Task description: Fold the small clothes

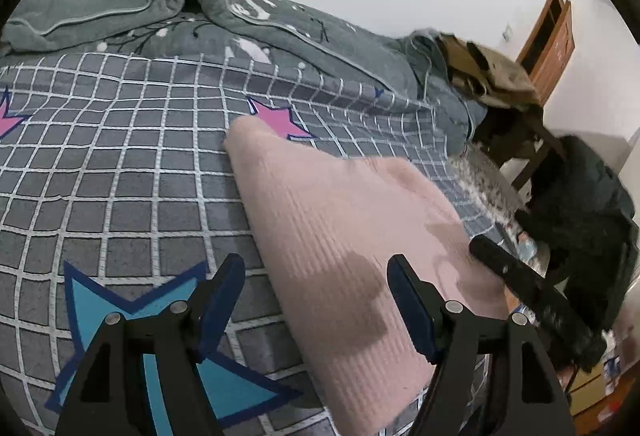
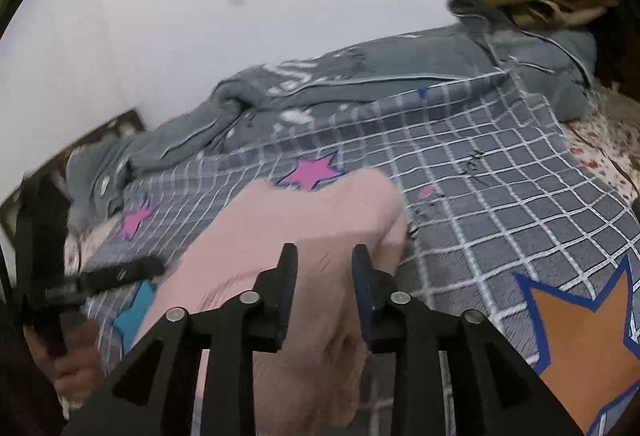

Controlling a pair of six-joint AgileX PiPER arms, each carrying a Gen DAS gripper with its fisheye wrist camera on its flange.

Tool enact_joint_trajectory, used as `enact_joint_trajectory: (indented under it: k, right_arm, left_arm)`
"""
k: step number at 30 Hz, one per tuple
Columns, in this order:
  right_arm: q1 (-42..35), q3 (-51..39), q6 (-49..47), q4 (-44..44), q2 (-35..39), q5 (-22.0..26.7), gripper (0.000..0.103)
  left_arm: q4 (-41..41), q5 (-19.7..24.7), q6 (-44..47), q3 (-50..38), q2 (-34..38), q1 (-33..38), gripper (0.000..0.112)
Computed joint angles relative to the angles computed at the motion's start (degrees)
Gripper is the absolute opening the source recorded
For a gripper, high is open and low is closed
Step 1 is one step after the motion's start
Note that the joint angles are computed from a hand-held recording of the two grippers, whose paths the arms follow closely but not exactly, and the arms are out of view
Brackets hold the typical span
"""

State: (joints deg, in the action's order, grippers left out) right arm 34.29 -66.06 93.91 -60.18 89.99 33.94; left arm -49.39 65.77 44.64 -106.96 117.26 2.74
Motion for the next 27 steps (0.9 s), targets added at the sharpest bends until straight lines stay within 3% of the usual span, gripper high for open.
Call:
enact_joint_trajectory:
  k: [4,8,18,27]
  right_arm:
    - [2.5,-0.24,-4.6,4.24,2.08,5.07,0.029]
    - [2.81,3.02,-3.33,5.27,0.25,4.67,0.032]
    - [3.31,6.46,-2.88,8.11,-2.22,5.07,0.034]
    - [6.68,9.13,4.32,1.26,-6.75,5.61,0.038]
  left_arm:
    - [3.14,-0.74,0.54,3.79,-2.04,-1.67,0.072]
    - [3.58,-2.14,2.73,8.4,-4.9,-1.15,0.072]
    - [5.9,-0.89,0.12,9.91,-6.61,-0.62,0.072]
    - [7.13,-0.77,1.28,12.24,-8.75,0.27,0.072]
